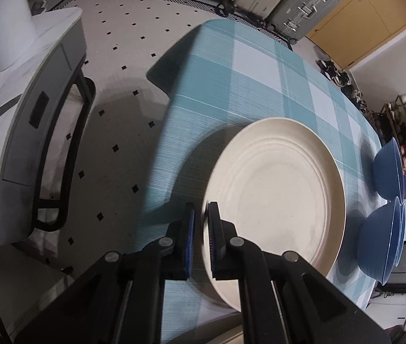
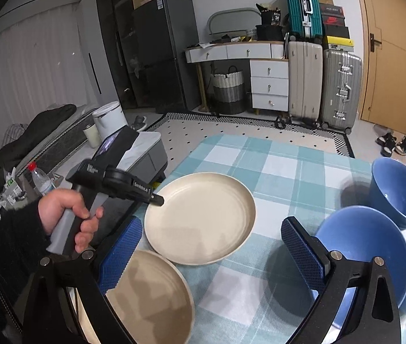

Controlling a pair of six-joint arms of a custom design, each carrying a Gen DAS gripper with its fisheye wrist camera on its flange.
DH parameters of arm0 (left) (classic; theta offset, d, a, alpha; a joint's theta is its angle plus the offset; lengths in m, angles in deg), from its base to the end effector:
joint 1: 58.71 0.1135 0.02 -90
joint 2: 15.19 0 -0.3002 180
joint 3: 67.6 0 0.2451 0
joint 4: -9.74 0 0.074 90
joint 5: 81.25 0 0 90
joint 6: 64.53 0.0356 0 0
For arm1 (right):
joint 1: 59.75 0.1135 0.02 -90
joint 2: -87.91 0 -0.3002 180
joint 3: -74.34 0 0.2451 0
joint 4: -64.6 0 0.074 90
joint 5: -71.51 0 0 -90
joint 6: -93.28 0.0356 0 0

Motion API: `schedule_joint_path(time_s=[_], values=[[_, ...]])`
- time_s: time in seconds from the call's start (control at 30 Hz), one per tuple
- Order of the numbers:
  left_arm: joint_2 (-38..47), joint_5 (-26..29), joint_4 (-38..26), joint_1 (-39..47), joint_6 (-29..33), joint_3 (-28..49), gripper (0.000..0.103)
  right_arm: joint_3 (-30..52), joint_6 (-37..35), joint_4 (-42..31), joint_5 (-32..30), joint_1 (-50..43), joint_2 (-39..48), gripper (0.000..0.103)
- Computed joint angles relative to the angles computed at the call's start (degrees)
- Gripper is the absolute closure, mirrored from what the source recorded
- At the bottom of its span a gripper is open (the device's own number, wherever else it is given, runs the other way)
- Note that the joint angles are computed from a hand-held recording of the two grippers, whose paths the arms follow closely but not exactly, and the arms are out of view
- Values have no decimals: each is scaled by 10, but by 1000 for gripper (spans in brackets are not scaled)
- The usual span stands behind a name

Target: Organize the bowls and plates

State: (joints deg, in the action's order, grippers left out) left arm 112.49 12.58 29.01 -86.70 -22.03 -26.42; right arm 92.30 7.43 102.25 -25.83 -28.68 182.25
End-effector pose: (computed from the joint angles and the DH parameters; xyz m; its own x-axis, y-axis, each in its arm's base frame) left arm 0.2292 -0.1245 0.0055 -0.9121 -0.3483 -0.2161 -0.2685 0.9061 -0.3270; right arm 0.1567 0.0997 0.1062 -0.5777 -0.2643 -0.7723 -0.5569 0.8194 0.1362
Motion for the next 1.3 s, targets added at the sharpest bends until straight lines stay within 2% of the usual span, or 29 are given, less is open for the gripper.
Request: schedule_joint_path(time_s=[0.07, 0.1, 0.17, 0.23, 0.3, 0.47, 0.53, 0.57, 0.6, 0.67, 0.73, 0.93, 1.03, 1.1, 1.23, 1.3], values=[[-2, -4, 3, 6, 3, -8, 97, 41, -1, -74, -36, -15, -17, 3], [-3, -7, 4, 8, 5, -12, 97, 71, 7, -118, -73, -31, -16, 3], [-4, -7, 9, 16, 8, -19, 97, 120, 27, -166, -115, -52, 5, 3], [-3, -1, 24, 28, 13, -31, 97, 179, 48, -229, -114, -55, 37, 8], [-2, 5, 31, 35, 17, -38, 97, 240, 61, -289, -128, -58, 78, 19], [8, 15, 54, 36, 13, -45, 97, 347, 77, -378, -124, -47, 173, 20], [12, 15, 62, 33, 9, -47, 97, 375, 94, -394, -117, -45, 204, 20], [13, 16, 64, 33, 7, -46, 97, 385, 102, -398, -106, -43, 217, 25], [15, 18, 66, 33, 7, -46, 97, 393, 113, -396, -87, -40, 232, 35], [16, 19, 66, 31, 5, -44, 97, 422, 126, -415, -64, -34, 261, 42], [16, 19, 70, 31, 1, -47, 97, 447, 135, -423, -72, -33, 292, 46], [22, 28, 89, 32, -2, -51, 97, 493, 146, -428, -36, -27, 356, 53], [27, 28, 94, 30, 4, -51, 97, 496, 141, -418, -34, -33, 371, 53], [26, 29, 94, 30, 6, -51, 97, 499, 136, -417, -43, -39, 380, 64], [27, 29, 97, 29, 4, -52, 97, 509, 145, -415, -78, -51, 404, 71], [25, 24, 92, 23, 2, -50, 97, 504, 145, -404, -82, -51, 410, 82]])
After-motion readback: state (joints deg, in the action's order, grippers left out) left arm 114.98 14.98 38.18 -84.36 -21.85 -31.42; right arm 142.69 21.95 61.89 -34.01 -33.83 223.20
